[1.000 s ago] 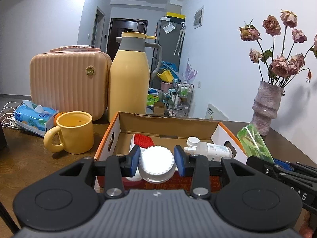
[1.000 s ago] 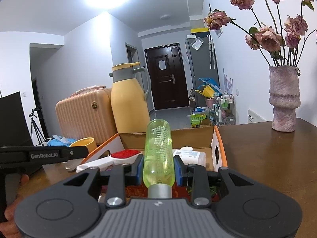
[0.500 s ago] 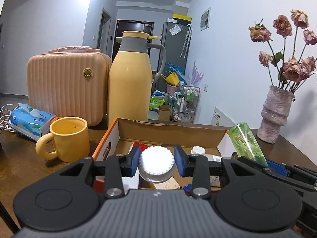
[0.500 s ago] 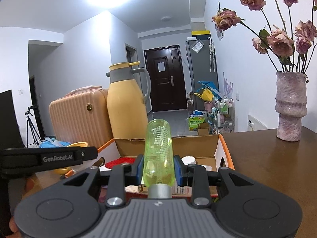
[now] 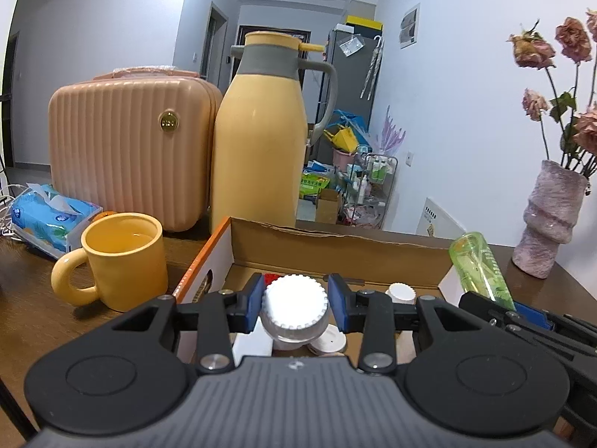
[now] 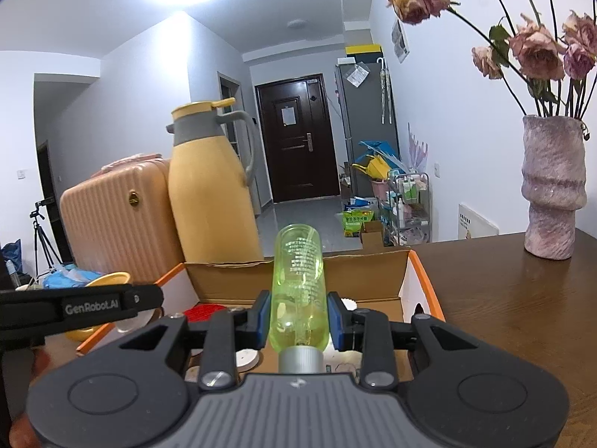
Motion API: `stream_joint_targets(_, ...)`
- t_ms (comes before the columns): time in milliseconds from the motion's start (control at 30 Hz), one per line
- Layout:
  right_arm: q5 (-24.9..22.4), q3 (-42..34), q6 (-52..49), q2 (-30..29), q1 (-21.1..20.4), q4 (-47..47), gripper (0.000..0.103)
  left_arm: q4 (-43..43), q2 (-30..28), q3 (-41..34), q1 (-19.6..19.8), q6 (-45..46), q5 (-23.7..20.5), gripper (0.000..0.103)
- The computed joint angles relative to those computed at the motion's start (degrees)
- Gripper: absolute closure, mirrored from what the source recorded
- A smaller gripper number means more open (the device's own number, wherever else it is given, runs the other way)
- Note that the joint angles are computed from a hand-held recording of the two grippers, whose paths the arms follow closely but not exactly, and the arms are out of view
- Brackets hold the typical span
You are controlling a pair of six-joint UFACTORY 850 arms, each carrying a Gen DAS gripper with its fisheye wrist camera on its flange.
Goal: Organize rigid objects
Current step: 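Carry the blue-rimmed cap in the left tool and green bottle in the right over the box, then open both tools to release the cap and green bottle into the box, then withdraw both open tools from the box toward the remaining table items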
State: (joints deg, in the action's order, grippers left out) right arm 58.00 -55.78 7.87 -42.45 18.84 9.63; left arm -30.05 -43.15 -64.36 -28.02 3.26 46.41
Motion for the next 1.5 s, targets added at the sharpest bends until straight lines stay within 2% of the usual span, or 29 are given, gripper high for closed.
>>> stream_joint_targets(600,-6.8,-6.5,-0.7,-3.1,-1.7,-2.4,0.073,0.6,-3.0,-5.2,1.2,2.1,-3.3,0.064)
stream_joint_targets(667,-6.9,-6.3,-0.8,-2.9,-1.7,-2.0,0.072,0.7,-2.8,-5.0,1.3,2.0,-3.5,0.056)
stream_joint_targets(700,-6.6,-6.0,-1.2,-2.7,-1.7,-1.4,0.072,0.2,-2.7,-4.8,1.3,2.3,-3.3,0.047)
stream_joint_targets(733,-6.2,-5.7,-2.0,-2.5,-1.6,-0.7,0.069,-0.9,-2.6,-4.6,1.1,2.9,-3.0,0.033)
stream_joint_targets(767,-6.0,-5.5,-2.3,-2.3,-1.7,-0.5,0.065,-1.9,-2.5,-4.6,1.0,3.5,-2.6,0.026)
stream_joint_targets(833,-6.1,-5.2,-3.8,-2.0,-1.5,1.2,0.039,-4.8,-2.4,-4.3,0.5,5.3,-1.1,0.008)
stream_joint_targets(867,-6.0,-5.2,-4.7,-2.0,-1.4,2.1,0.033,-6.4,-2.3,-4.2,0.3,6.4,-0.4,0.003)
stream_joint_targets(933,-6.0,-5.2,-6.6,-1.9,-1.2,4.1,0.009,-8.6,-2.3,-4.1,0.0,7.7,0.7,0.0)
stream_joint_targets(1000,-5.8,-5.1,-7.2,-1.8,-1.1,4.7,0.0,-8.6,-2.2,-4.1,0.1,8.0,0.6,0.0)
stream_joint_targets(1267,-7.2,-5.6,-9.0,-1.9,-0.8,6.8,0.0,-9.5,-2.4,-4.3,-0.1,9.7,0.7,0.0)
stream_joint_targets(1500,-6.2,-5.0,-8.1,-1.8,-0.8,6.3,0.0,-9.6,-2.1,-3.8,-0.3,9.7,1.2,0.0)
